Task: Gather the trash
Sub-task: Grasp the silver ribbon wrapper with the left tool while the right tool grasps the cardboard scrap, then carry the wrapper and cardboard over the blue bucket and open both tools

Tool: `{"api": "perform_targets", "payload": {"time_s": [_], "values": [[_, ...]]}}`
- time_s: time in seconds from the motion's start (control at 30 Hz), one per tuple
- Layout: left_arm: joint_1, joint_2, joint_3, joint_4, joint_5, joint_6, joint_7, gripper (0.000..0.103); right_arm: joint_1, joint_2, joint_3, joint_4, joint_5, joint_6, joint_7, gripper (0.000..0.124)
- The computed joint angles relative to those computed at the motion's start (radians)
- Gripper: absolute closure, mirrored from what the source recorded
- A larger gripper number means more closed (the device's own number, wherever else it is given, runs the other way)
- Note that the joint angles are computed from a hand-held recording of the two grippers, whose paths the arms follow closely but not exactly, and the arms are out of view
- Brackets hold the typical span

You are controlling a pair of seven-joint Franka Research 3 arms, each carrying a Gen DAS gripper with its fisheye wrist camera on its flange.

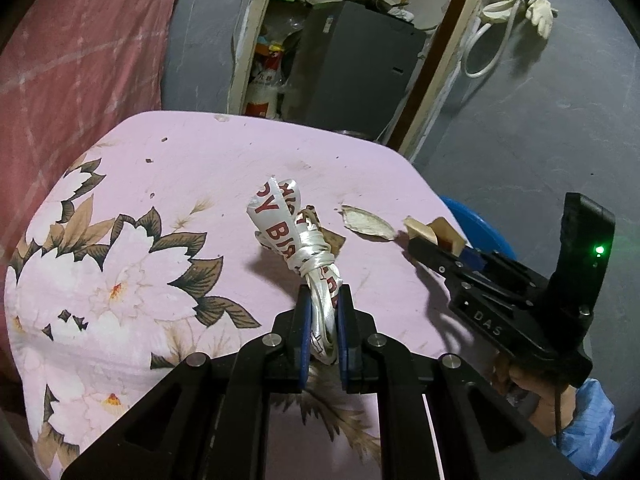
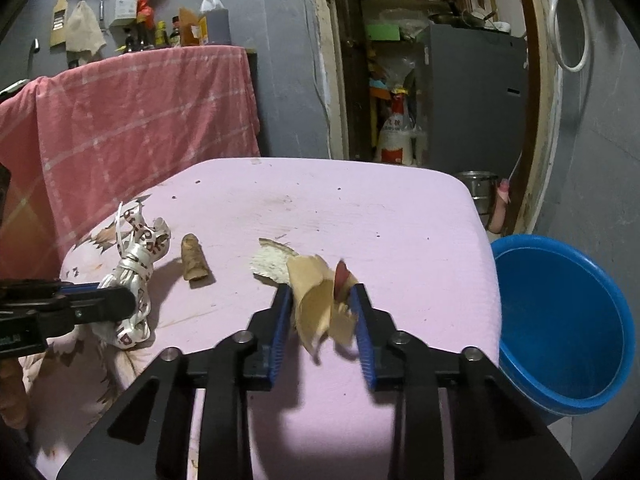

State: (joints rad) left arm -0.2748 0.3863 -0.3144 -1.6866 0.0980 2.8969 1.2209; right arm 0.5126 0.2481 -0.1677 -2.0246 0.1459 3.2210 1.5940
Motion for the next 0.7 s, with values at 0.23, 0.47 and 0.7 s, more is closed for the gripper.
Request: {"api": "perform_targets", "payload": {"time_s": [0.23, 0.47, 0.7], "values": [[-0.024, -0.023, 0.023, -0.046, 0.051, 0.1, -0.041, 0.095, 0.095, -0.035, -0.086, -0.063, 0.06, 0.109, -0.05, 0.1], [-0.142, 0.016, 0.152, 0.024, 0.212, 0.229, -0.169, 0.095, 0.299, -0.09, -0.254, -0.11, 0.313, 0.245, -0.256, 0.1], [-0.217, 0.135, 0.209, 0.223, 0.292, 0.275, -0.23, 0.094, 0.266, -0.159, -0.211, -0.136, 0.432, 0.392, -0.398, 0.1]]}}
